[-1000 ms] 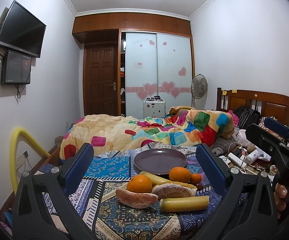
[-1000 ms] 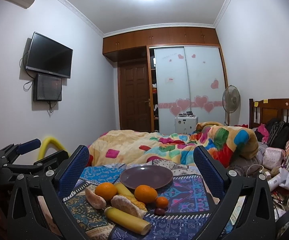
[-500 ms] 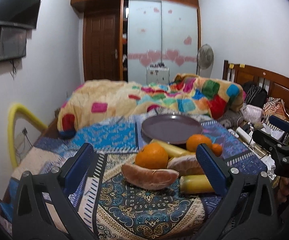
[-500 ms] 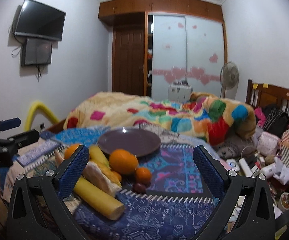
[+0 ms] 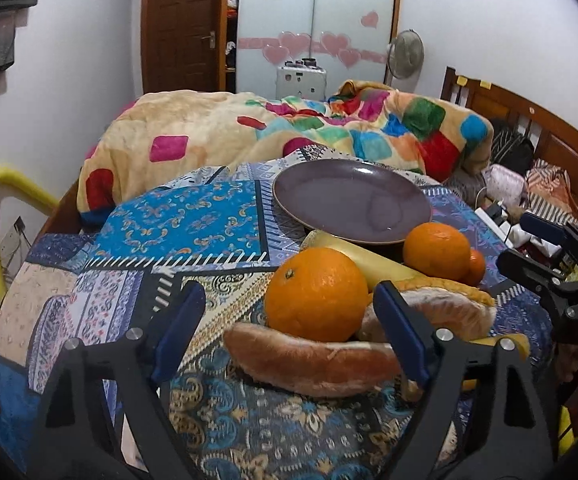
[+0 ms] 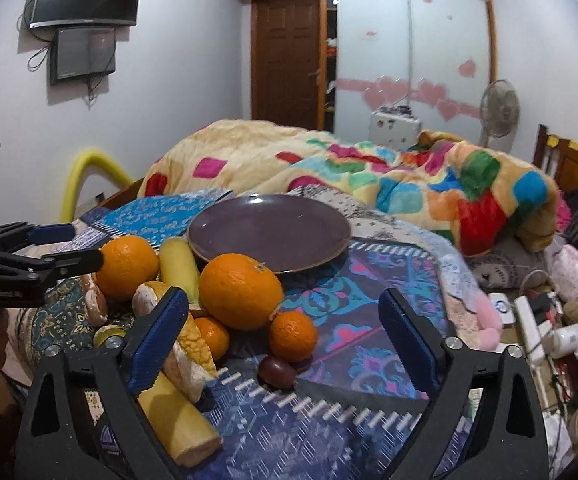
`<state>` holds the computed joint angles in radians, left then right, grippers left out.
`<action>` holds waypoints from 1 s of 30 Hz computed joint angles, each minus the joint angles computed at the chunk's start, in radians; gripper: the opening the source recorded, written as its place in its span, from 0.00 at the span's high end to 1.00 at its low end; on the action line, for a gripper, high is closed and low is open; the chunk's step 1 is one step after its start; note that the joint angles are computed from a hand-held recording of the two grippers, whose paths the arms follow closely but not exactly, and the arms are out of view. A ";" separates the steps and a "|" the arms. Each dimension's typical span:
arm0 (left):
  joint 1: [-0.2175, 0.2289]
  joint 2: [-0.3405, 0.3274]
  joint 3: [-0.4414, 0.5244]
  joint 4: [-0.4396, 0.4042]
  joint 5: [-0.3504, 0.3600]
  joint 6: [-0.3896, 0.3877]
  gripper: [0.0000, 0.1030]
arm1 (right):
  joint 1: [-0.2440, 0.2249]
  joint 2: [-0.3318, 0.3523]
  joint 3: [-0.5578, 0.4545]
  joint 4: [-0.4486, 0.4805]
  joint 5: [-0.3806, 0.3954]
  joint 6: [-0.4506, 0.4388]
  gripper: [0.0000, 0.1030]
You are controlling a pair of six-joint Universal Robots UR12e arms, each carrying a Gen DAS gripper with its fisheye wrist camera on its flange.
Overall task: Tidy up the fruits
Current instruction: 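Close the left gripper on a large orange while the right gripper grasps another orange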
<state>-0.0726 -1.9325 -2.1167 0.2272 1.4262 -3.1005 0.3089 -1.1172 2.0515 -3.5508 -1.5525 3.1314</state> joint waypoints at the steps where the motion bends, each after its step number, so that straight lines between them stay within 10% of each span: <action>1: 0.000 0.000 0.005 -0.010 -0.001 0.006 0.16 | -0.005 0.000 -0.008 0.025 0.025 -0.003 0.15; 30: -0.003 -0.030 0.081 -0.184 -0.077 0.115 0.37 | -0.056 0.021 -0.131 0.401 0.294 -0.069 0.38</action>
